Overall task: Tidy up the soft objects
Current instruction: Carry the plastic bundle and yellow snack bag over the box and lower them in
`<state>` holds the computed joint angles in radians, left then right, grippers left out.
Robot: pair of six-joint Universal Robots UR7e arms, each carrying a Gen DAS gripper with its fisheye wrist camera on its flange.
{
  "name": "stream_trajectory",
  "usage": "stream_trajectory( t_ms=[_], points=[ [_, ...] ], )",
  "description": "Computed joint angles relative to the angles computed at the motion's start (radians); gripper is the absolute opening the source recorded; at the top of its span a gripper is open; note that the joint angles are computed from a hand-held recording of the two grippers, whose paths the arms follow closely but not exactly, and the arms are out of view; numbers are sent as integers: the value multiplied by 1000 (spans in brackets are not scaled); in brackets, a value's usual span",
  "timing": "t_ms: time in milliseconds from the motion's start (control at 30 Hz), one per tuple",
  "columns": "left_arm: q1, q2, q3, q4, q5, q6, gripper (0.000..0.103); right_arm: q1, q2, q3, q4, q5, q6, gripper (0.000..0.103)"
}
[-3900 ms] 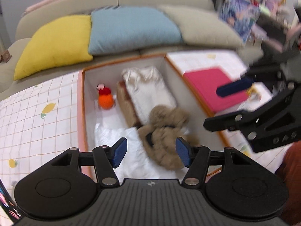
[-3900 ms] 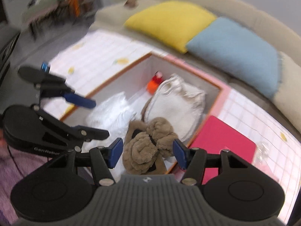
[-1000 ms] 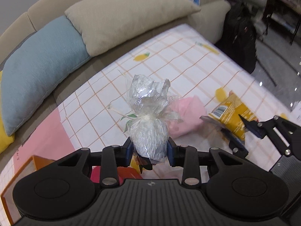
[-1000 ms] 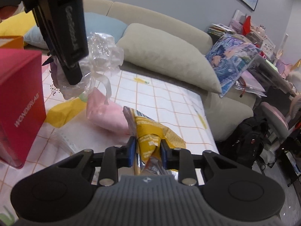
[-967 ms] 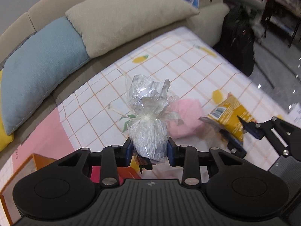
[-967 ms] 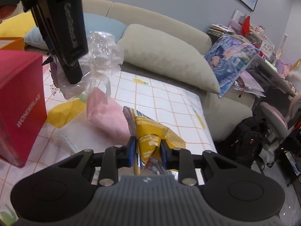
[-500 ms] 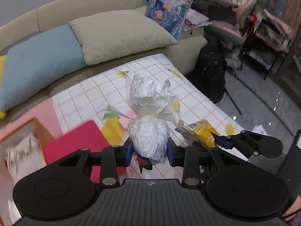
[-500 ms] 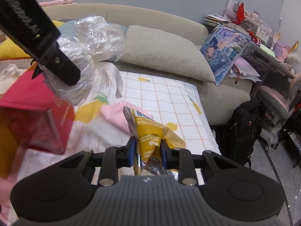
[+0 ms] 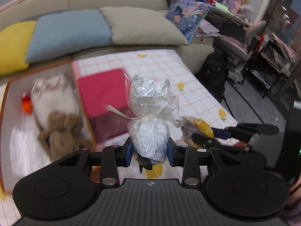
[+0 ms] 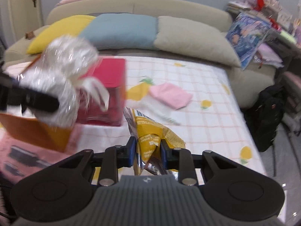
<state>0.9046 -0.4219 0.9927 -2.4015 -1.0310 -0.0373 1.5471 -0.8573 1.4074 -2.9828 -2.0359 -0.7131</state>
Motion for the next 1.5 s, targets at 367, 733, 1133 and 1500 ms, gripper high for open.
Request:
stream_trajectory(
  t_ms=[367, 733, 1133, 1500],
  points=[
    [33, -192, 288, -170, 85, -166, 40, 48, -51, 53, 104, 182, 24, 26],
    [84, -164, 138, -108, 236, -24, 40, 119, 106, -144, 209, 324, -299, 26],
    [161, 52, -286, 183, 321, 91, 40, 148, 348, -514, 443, 235, -703, 26],
    [199, 215, -562, 358, 354, 82, 42, 145, 424, -602, 454, 180, -825, 26]
  ],
)
